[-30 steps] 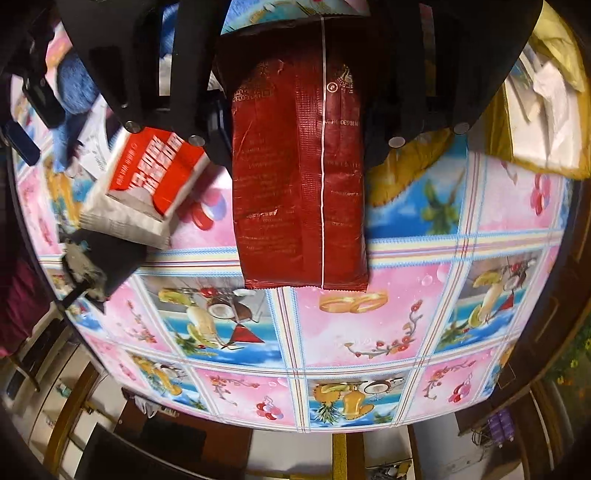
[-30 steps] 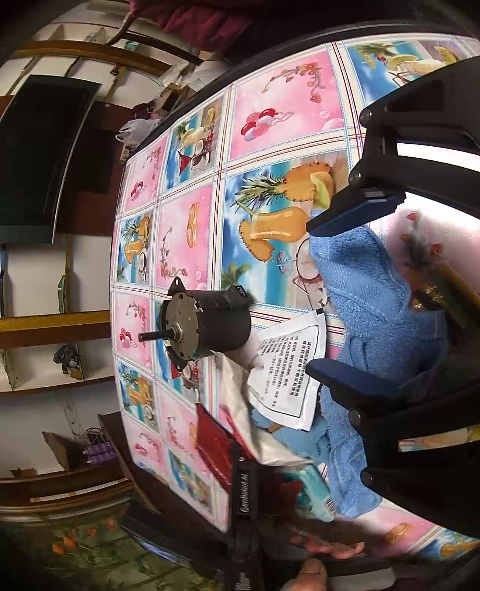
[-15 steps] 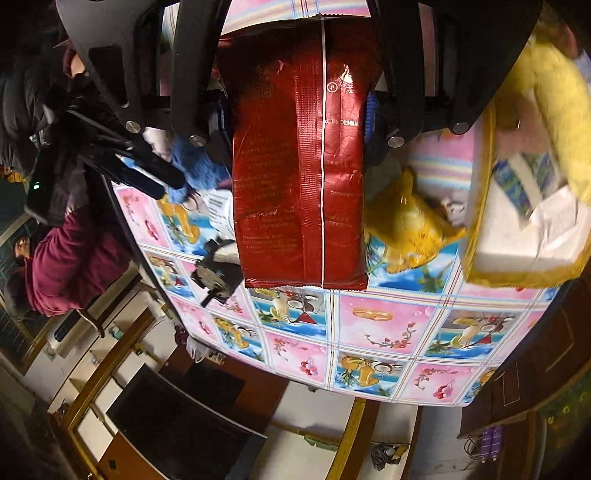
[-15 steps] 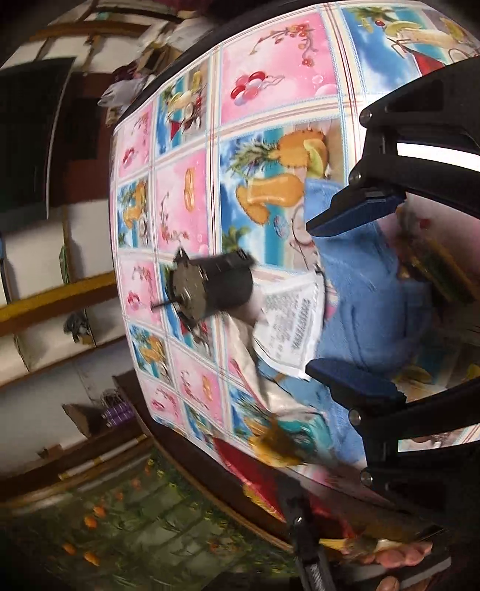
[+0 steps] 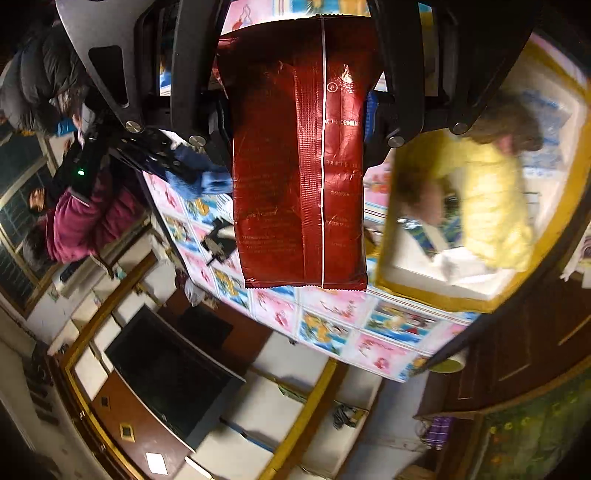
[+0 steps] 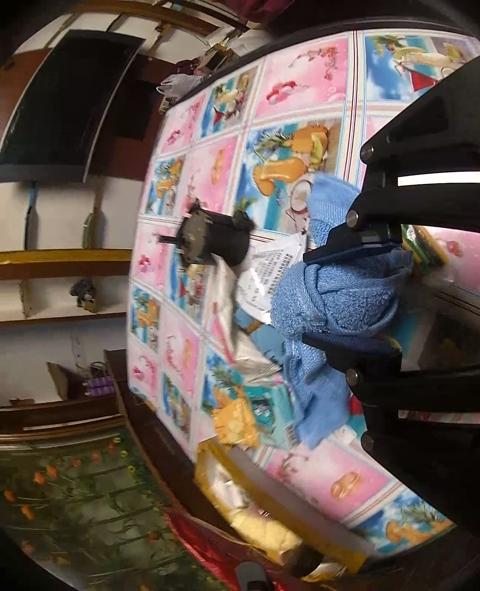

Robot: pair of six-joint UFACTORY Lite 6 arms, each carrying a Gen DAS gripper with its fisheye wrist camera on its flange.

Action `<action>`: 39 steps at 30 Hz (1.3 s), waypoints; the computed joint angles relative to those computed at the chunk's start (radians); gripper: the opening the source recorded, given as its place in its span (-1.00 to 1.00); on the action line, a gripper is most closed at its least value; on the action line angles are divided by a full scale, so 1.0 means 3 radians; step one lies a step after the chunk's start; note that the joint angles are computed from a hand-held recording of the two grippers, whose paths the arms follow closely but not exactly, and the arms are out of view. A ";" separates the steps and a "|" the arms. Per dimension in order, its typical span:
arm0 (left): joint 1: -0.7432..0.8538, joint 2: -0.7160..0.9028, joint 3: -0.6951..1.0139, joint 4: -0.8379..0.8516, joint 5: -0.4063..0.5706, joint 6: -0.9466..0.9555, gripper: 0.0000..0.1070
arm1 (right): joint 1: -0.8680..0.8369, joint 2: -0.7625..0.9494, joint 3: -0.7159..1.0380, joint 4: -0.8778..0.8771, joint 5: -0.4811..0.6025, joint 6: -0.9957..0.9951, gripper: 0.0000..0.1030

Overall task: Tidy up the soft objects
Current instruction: 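Lift the red foil packet and blue towel and carry both toward the foam box, then drop the blue towel in the box while the left gripper drops the red packet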

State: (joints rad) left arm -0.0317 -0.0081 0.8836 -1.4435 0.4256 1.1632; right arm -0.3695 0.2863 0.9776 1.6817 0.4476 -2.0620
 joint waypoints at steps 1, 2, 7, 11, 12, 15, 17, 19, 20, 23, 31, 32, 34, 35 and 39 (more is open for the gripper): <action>0.0102 -0.0083 -0.0068 0.0005 0.0042 -0.0002 -0.04 | -0.0027 -0.0158 -0.0088 -0.0023 0.0052 0.0046 -0.31; 0.0229 -0.0173 -0.0142 0.0012 0.0089 -0.0003 -0.04 | -0.0058 -0.0313 -0.0150 -0.0078 0.0115 0.0123 -0.31; 0.0842 -0.0533 -0.0483 -0.0056 0.0280 0.0135 -0.04 | -0.0034 -0.0842 -0.0215 -0.0429 0.0324 0.0653 -0.31; 0.1252 -0.0563 -0.0609 -0.0126 0.0492 0.0305 -0.04 | 0.0127 -0.1035 -0.0121 -0.0699 0.0450 0.1122 -0.31; 0.1326 -0.0520 -0.0615 -0.0148 0.0539 0.0353 -0.04 | 0.0205 -0.1034 -0.0064 -0.0761 0.0450 0.1237 -0.31; 0.1469 -0.0344 -0.0557 -0.0166 0.0655 0.0447 -0.04 | 0.0512 -0.0959 0.0137 -0.0923 0.0376 0.1591 -0.31; 0.1544 -0.0191 -0.0454 -0.0149 0.0728 0.0503 -0.04 | 0.0733 -0.0878 0.0276 -0.1011 0.0302 0.1803 -0.31; 0.1535 -0.0047 -0.0334 -0.0141 0.0741 0.0548 -0.03 | 0.1001 -0.0739 0.0454 -0.1071 0.0147 0.1972 -0.31; 0.1548 0.0019 -0.0272 -0.0118 0.0750 0.0552 -0.04 | 0.1123 -0.0661 0.0539 -0.1100 0.0069 0.2044 -0.31; 0.1519 0.0332 0.0018 -0.0034 0.0707 0.0487 -0.03 | 0.1489 -0.0311 0.0924 -0.1393 -0.0127 0.2488 -0.30; 0.1381 0.1137 0.0755 0.0156 0.0481 0.0185 -0.03 | 0.2046 0.0985 0.2353 -0.2647 -0.0143 0.4067 -0.30; 0.1356 0.1253 0.0858 0.0212 0.0439 0.0114 -0.03 | 0.2092 0.1156 0.2555 -0.2860 -0.0126 0.4303 -0.30; 0.1284 0.1452 0.1026 0.0400 0.0329 -0.0090 -0.01 | 0.2172 0.1505 0.2963 -0.3296 -0.0071 0.4784 -0.30; 0.1258 0.1532 0.1093 0.0509 0.0302 -0.0232 0.01 | 0.2191 0.1698 0.3202 -0.3477 0.0013 0.5004 -0.30; 0.1303 0.1528 0.1006 0.0357 0.0332 -0.0100 0.07 | 0.2185 0.2482 0.4184 -0.3784 0.0534 0.5568 -0.30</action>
State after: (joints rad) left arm 0.3593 0.4502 1.1855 -1.3363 0.5253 1.1333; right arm 0.2861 1.0307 2.2326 0.5465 0.6077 -0.3915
